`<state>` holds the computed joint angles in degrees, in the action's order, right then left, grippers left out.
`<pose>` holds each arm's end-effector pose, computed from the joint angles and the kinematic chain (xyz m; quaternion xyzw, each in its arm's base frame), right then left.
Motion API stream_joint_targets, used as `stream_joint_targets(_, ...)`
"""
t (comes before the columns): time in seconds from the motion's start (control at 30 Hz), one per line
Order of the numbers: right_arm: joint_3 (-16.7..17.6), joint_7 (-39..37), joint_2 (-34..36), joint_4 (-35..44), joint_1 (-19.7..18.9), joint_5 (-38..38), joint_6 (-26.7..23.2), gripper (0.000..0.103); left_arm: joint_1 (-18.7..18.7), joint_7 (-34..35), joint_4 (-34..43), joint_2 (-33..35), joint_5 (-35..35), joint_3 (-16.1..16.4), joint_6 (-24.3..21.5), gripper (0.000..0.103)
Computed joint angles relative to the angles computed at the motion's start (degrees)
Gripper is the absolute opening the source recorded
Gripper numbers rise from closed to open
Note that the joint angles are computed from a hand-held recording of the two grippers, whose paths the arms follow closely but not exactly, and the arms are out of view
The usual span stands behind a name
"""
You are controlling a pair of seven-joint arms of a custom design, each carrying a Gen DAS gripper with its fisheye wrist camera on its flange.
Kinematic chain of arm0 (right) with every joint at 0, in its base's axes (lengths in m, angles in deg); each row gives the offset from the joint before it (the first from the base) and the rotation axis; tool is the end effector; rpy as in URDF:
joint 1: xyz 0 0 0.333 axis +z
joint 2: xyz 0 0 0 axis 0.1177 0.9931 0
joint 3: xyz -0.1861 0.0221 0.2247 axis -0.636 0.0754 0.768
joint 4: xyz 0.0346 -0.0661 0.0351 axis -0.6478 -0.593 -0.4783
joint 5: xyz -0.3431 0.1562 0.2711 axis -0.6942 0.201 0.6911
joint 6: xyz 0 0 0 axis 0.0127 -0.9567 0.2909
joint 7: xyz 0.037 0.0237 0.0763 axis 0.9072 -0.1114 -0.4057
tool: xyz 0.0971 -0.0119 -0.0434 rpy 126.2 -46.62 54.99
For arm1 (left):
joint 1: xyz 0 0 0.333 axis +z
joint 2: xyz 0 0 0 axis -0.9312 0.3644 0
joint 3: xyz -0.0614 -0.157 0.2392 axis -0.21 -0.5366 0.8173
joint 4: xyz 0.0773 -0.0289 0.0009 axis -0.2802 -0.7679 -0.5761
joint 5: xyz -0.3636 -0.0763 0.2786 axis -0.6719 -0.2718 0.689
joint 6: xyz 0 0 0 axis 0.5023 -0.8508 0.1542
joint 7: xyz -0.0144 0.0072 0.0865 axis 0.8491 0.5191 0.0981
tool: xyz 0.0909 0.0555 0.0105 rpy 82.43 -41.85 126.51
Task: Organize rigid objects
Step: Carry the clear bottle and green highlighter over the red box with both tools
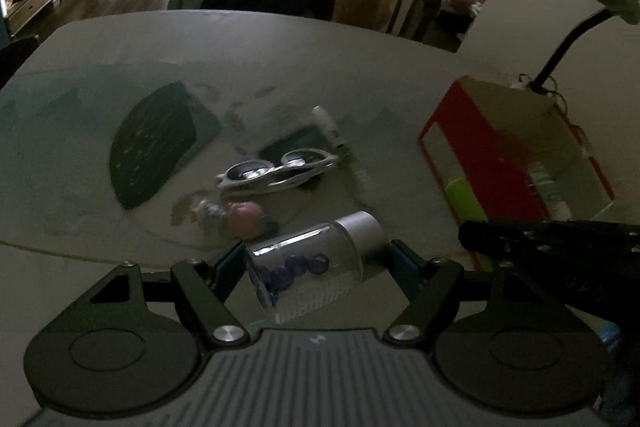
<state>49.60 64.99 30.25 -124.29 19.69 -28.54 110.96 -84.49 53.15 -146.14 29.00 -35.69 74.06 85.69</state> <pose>0.6003 0.1653 0.5388 -0.8470 0.4005 -0.0506 0.3458 0.5502 -0.3249 0.5135 -0.8145 0.4837 -0.2561 0.1923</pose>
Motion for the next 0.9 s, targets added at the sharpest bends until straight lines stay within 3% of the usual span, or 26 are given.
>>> stream_joint_targets(0.4,-1.8,-1.2,3.0,5.5,-2.3,2.9,-1.8,0.016,-1.2,3.3,12.0,7.8,3.0,-0.3,-0.5,0.077)
stream_joint_targets(0.9,-3.0,-0.4,13.9,17.8,-7.9,3.4,-2.8,0.016,-7.9,11.8,39.0,28.6,4.3,1.8,-5.5,0.077)
